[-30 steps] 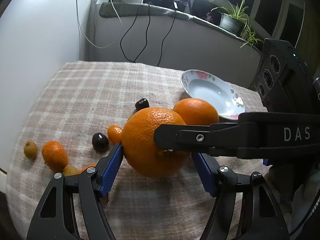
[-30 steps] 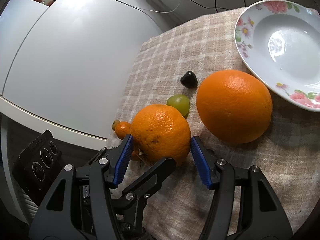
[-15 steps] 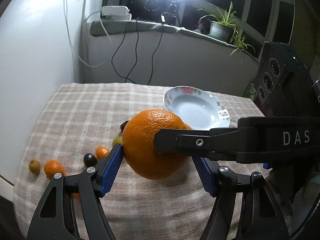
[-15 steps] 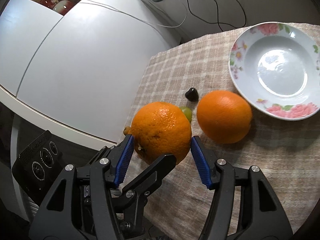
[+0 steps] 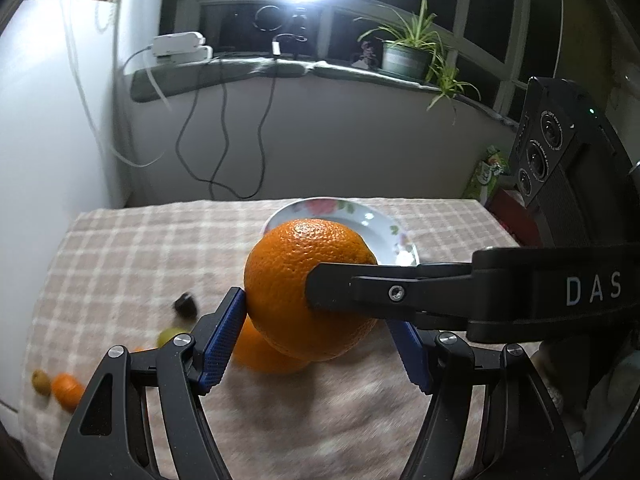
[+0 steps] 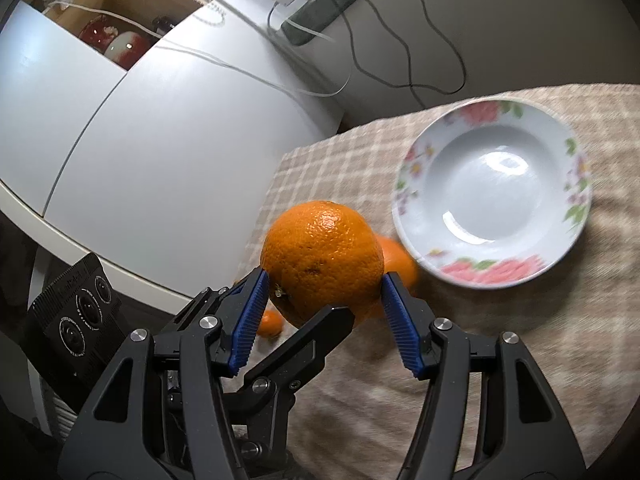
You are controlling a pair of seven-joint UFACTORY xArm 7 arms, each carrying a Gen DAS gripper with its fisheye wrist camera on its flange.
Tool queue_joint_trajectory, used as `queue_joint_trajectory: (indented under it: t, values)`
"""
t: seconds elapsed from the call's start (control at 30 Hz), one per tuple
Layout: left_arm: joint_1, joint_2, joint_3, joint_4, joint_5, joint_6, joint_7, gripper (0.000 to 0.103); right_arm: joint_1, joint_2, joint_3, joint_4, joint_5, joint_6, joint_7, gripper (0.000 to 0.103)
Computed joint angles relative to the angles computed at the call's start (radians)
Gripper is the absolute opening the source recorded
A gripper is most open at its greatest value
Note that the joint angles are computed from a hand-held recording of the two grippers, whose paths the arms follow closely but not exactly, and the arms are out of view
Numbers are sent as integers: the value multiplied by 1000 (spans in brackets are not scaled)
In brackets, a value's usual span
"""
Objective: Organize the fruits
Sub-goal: 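Carry the held large orange with the right tool onto the white plate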
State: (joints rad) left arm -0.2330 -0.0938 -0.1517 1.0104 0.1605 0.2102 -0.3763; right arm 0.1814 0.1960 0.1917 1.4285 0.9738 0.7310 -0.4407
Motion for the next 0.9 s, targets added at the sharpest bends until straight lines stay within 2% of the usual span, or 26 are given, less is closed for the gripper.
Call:
queue_joint_trajectory:
  t: [0.33,0.57,0.9]
  values:
    - [-49,180,12,188,-25,21,41,70,-62,79,-20,93,-43,38,15,62]
    - [-73,285,31,297,-45,53,55,70,-98,182,-3,201,-87,72,61,62]
    - [-69,380,37,403,-109,116,96,70,-119,338,36,377,-182,107,154,62]
